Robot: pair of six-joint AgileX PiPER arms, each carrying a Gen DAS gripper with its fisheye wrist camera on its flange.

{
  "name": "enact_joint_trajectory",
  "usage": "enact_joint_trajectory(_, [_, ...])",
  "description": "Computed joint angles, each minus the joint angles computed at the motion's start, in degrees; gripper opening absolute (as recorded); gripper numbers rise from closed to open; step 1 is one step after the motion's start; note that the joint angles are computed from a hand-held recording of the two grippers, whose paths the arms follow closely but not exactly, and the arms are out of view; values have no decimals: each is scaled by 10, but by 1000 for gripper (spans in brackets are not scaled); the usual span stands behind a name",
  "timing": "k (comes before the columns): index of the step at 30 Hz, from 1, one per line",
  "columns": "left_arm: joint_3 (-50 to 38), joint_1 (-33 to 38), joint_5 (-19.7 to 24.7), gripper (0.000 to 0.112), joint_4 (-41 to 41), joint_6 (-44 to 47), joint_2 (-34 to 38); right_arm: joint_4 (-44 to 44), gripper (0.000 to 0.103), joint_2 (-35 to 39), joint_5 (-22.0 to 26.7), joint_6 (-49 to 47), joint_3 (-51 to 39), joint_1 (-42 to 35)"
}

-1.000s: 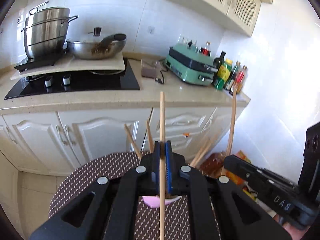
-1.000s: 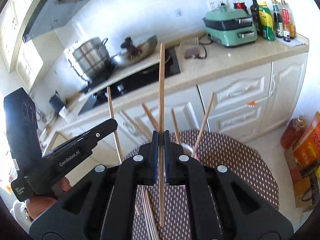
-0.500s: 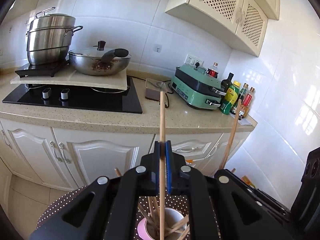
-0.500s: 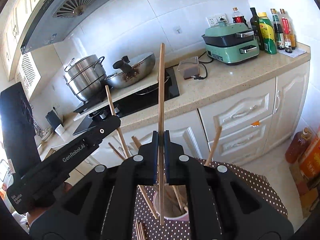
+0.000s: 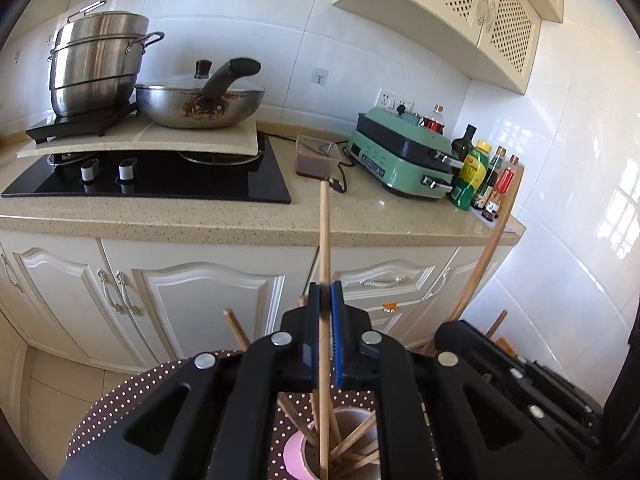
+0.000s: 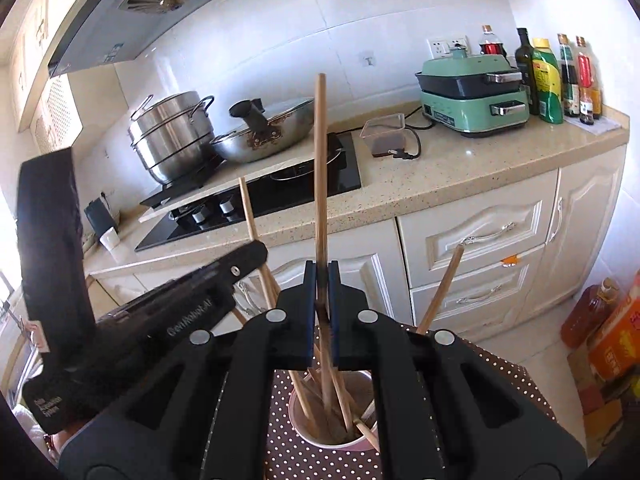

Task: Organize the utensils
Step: 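Lower the left chopstick into the pink cup and open while the right releases its chopstick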

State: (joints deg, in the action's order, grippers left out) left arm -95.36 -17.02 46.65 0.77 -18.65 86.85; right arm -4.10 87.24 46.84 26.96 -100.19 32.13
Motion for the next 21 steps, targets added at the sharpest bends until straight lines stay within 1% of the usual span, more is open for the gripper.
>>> enact_joint_trajectory(5, [18, 10, 12, 6, -24, 22, -10, -5, 6, -6, 15, -16, -3, 11])
enact_joint_trajectory(14, [36, 47, 59, 7, -109, 84, -22, -25, 6, -17, 44, -44, -12, 39])
enact_joint_trajectory(15, [38, 49, 62, 13, -115, 87, -24, -28, 6, -18, 48, -47, -13, 43])
enact_joint_trajectory(16, [39, 51, 67, 21, -121, 93, -26, -37, 6, -20, 52, -47, -13, 49])
enact_joint_trajectory(21, [53, 60, 82, 23, -134, 109, -45, -63, 6, -33, 64, -31, 0, 70])
